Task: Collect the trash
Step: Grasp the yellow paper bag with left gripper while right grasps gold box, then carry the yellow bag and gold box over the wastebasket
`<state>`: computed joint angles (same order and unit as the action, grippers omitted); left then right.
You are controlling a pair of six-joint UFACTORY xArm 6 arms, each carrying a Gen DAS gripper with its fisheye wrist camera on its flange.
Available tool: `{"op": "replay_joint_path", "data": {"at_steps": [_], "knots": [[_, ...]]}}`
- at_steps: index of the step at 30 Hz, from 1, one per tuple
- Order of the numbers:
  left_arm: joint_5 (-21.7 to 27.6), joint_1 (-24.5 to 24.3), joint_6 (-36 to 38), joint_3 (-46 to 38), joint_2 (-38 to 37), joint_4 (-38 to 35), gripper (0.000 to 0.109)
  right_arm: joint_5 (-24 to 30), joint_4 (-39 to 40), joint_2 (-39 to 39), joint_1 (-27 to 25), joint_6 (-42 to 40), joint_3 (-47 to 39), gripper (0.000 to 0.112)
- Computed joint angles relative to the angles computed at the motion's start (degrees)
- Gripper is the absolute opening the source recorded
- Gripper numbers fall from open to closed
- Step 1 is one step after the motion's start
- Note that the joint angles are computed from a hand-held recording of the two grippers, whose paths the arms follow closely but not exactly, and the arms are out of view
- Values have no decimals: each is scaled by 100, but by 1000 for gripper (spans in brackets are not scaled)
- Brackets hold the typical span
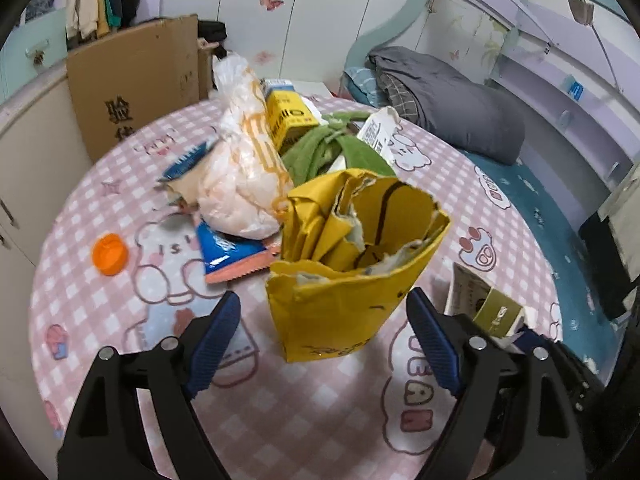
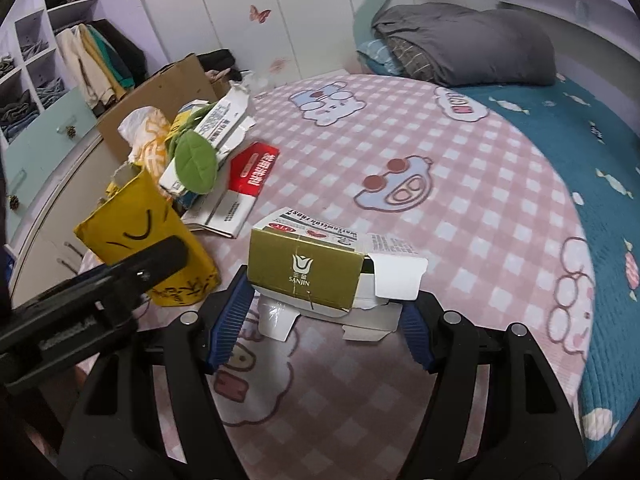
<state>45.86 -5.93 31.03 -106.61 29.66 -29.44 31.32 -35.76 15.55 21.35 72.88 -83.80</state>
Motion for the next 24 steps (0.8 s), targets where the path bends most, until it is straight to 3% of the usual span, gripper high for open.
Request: {"op": "replay_joint_path", "data": {"at_steps": [3,5,9,11,15,18,24], "knots": [[400,81,-39,-455,317,-260,81,-77,146,62,-9,-193,-62,68],[561,136,82,-611,429,-482,55,-61,164,85,-1,-240,-102,68],[702,203,199,-605,420,-701,38,-5,159,128,42,-258,-190,68],[711,258,311,-523,361,-796,21,46,116,140,91,-228,-240,68],[659,426,580,-130,63,-1079,14,111,83,168,210,-223,-359,68],[716,585,800,135,-189,-1300,2,134,121,256,343,-306,-566,68],[647,953,1138,456,-560,-1576,2,328,271,743,704,-700,-1434,67]]}}
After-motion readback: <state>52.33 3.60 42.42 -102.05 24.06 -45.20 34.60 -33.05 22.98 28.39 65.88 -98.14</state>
